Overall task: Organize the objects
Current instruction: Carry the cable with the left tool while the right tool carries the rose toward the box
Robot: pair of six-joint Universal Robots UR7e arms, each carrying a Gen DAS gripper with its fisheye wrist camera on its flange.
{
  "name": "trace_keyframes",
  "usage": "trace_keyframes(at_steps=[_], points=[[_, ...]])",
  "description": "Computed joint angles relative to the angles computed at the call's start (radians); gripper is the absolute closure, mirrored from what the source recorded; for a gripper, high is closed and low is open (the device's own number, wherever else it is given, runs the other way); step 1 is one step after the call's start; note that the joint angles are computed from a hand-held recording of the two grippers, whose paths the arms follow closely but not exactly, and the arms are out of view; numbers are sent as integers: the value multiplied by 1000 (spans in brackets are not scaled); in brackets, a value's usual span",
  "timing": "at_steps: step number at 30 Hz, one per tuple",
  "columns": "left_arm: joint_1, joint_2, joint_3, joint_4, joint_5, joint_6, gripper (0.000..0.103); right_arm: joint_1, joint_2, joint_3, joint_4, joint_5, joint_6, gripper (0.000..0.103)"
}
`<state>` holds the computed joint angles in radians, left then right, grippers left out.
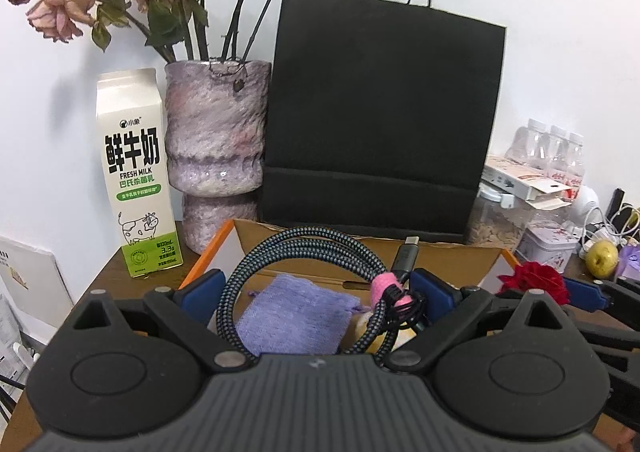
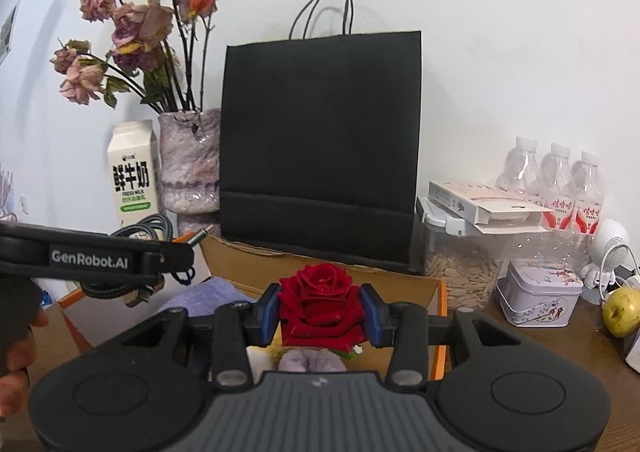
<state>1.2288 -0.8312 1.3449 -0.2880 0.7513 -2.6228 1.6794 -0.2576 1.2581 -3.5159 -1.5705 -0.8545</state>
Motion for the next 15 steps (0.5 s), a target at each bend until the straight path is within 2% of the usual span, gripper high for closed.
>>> trace_keyframes(at_steps=[8, 15], points=[[25, 30, -62, 37, -1, 16, 4, -3, 30, -60, 28, -35, 8, 62], [35, 47, -87, 57, -6, 2, 2, -5, 36, -69, 59, -35, -7, 61]])
